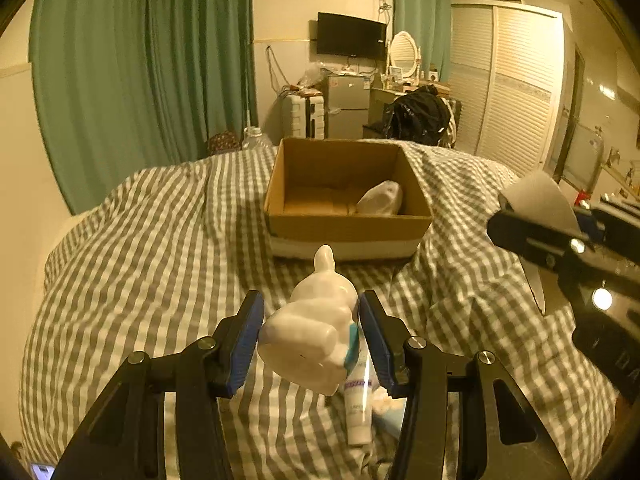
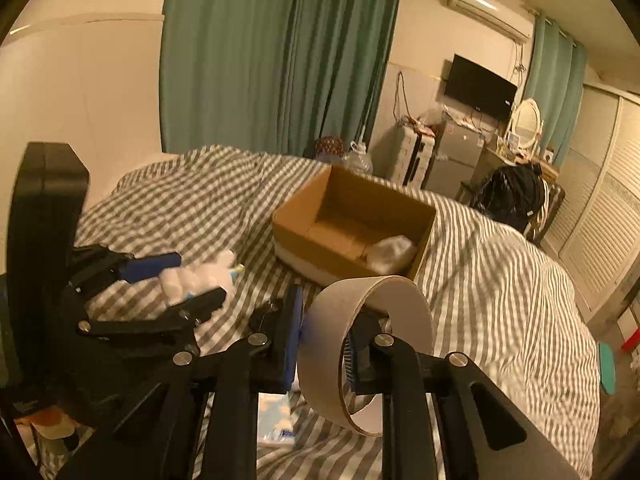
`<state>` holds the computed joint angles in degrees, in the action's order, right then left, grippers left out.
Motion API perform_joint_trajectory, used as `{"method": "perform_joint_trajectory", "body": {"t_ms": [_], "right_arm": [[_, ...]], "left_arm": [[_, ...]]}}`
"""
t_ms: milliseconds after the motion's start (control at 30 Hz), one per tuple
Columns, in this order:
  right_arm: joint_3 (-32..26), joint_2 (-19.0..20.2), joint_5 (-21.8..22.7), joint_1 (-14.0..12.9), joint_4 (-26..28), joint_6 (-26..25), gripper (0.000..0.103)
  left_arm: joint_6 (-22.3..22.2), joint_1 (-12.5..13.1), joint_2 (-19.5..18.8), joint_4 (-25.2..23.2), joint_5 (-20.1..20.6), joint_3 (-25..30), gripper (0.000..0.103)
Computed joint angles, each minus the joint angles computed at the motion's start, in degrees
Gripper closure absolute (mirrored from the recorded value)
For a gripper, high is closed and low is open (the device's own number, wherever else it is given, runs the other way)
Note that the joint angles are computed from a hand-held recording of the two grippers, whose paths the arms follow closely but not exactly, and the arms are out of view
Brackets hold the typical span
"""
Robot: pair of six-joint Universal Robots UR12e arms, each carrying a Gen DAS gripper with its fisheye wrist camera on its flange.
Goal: Organize objects
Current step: 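Carry the figurine and tape roll into the box and open both grippers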
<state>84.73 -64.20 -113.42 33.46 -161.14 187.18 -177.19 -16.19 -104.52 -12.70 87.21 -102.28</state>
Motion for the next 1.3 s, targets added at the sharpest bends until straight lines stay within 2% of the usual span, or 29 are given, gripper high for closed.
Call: {"method": "perform_joint_trajectory", "body": {"t_ms": [133, 300, 633, 833, 967, 1167, 1267, 1300], "right_arm": [[-1.69, -0.09, 2.74, -1.33, -0.35, -2.88, 0.085], [-5.02, 0.78, 5.90, -3.36, 0.02, -4.02, 0.085], [-15.26, 6.58, 12.21, -7.56, 2.68, -4.46, 0.085], [-21.80, 11.76, 15.30, -9.88, 5.40, -1.96, 0.085], [-27.01, 15.84, 16.40, -11.23, 9.09, 0.87, 0.085], [-29.38, 18.85, 21.02, -12.99, 13.20, 2.89, 0.085], [-28.99, 19.16, 24.05, -13.84, 15.47, 5.95, 0.085], [-28.87, 19.21, 25.34, -14.18, 16.28, 7.21, 0.085]], "left_arm": [[1.10, -0.15, -1.53, -0.93, -0.63, 3.26, 0.052], [1.27, -0.23, -4.50, -2.30, -1.03, 8.65, 0.052], [2.36, -0.31, -13.18, -5.31, 0.97, 21.47, 0.052], [1.77, -0.17, -19.86, -10.55, 0.91, 30.75, 0.052], [0.26, 0.12, -23.77, -13.83, -0.14, 35.65, 0.052], [1.09, 0.47, -26.20, -17.34, -2.07, 37.11, 0.052], [-0.83, 1.04, -26.57, -20.47, -4.68, 37.47, 0.052], [-0.38, 0.84, -26.60, -20.19, -3.95, 37.32, 0.052]]}}
